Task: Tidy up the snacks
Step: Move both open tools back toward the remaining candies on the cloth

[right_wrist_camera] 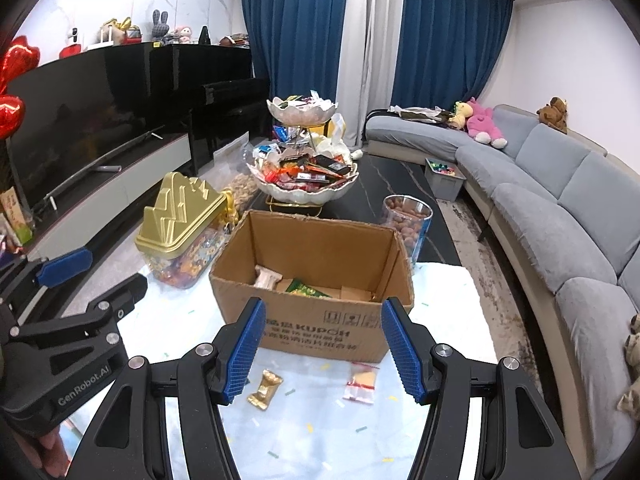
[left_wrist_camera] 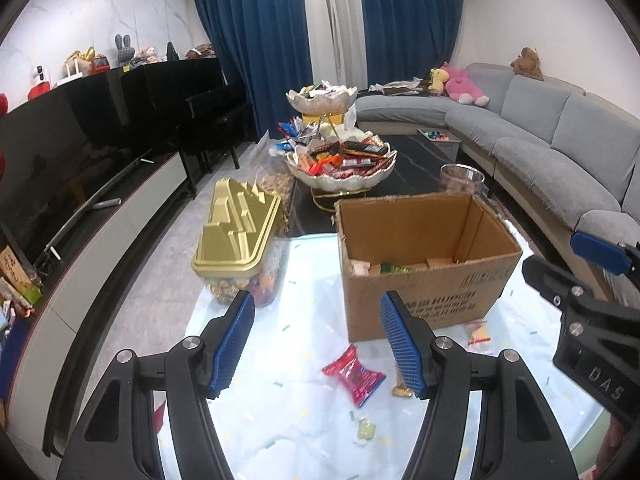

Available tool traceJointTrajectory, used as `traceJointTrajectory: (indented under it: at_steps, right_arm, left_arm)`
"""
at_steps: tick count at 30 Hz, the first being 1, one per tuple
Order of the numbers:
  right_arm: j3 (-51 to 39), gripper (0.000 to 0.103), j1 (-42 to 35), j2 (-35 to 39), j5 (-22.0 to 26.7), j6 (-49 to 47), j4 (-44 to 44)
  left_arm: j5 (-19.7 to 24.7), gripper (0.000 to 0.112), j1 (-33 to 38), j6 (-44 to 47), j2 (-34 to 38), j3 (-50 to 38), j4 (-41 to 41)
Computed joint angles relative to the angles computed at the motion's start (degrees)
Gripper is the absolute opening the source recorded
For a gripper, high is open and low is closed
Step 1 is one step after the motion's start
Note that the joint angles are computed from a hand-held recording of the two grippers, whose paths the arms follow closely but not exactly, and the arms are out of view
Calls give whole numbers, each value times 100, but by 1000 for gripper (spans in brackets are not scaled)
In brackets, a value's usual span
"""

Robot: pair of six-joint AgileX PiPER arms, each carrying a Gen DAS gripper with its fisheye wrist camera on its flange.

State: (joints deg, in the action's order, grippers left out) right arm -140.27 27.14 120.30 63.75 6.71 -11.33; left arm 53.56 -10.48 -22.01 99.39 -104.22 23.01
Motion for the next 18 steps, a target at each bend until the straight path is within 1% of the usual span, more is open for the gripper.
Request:
traceJointTrajectory:
  at_steps: [9, 18]
  right_arm:
    - [1500, 61, 110, -653, -719, 300, -12]
    - [2183, 61, 127, -793, -1083, 331, 7]
  left_arm:
    - [-466, 65, -10, -284, -479, 1166, 88]
    - [-1027, 65, -17, -607, -696, 1988, 266]
